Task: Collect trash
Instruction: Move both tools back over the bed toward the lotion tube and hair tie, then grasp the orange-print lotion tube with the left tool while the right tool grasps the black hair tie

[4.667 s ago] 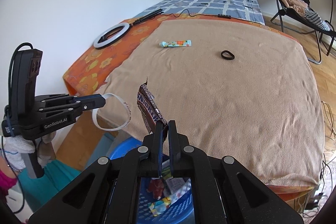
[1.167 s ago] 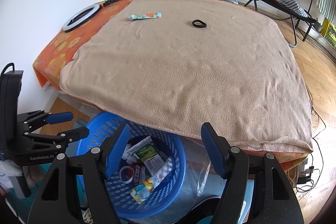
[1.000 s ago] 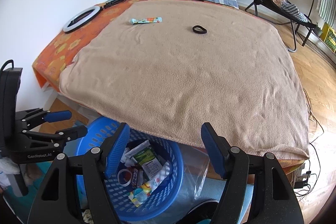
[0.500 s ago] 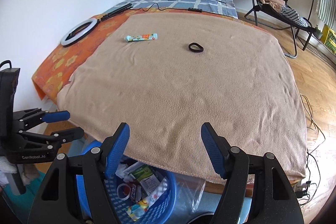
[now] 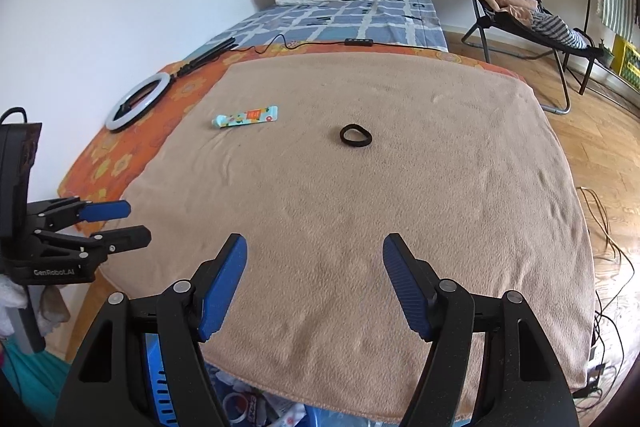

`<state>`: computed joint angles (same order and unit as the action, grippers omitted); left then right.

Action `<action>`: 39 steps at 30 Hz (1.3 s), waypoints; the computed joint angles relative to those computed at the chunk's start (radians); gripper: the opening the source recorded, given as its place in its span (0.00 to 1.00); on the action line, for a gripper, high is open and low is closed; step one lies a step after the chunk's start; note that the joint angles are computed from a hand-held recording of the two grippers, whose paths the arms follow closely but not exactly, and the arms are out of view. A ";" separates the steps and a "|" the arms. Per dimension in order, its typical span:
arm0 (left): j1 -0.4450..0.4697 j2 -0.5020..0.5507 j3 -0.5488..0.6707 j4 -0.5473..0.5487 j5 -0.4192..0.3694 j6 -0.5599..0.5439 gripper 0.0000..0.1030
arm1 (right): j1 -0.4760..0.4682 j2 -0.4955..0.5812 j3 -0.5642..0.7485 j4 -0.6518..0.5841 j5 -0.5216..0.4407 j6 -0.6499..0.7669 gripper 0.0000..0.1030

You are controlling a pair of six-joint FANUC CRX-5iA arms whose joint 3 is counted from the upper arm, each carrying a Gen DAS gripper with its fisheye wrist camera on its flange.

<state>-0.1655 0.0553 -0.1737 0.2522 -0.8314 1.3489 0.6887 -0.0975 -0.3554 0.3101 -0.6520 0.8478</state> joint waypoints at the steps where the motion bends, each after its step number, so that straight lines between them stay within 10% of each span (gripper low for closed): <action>1: 0.001 0.013 0.016 -0.003 0.001 -0.004 0.65 | -0.006 0.013 0.013 -0.005 -0.002 0.013 0.68; 22: -0.007 0.249 0.296 -0.039 -0.005 -0.079 0.65 | -0.120 0.218 0.251 -0.181 -0.038 0.200 0.68; 39: 0.096 0.575 0.614 0.133 -0.129 0.000 0.65 | -0.175 0.304 0.332 -0.253 -0.059 0.245 0.68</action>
<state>-0.0699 0.6307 0.4402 0.3849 -0.9607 1.3486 0.5134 0.2067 -0.0236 0.0566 -0.7108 1.0932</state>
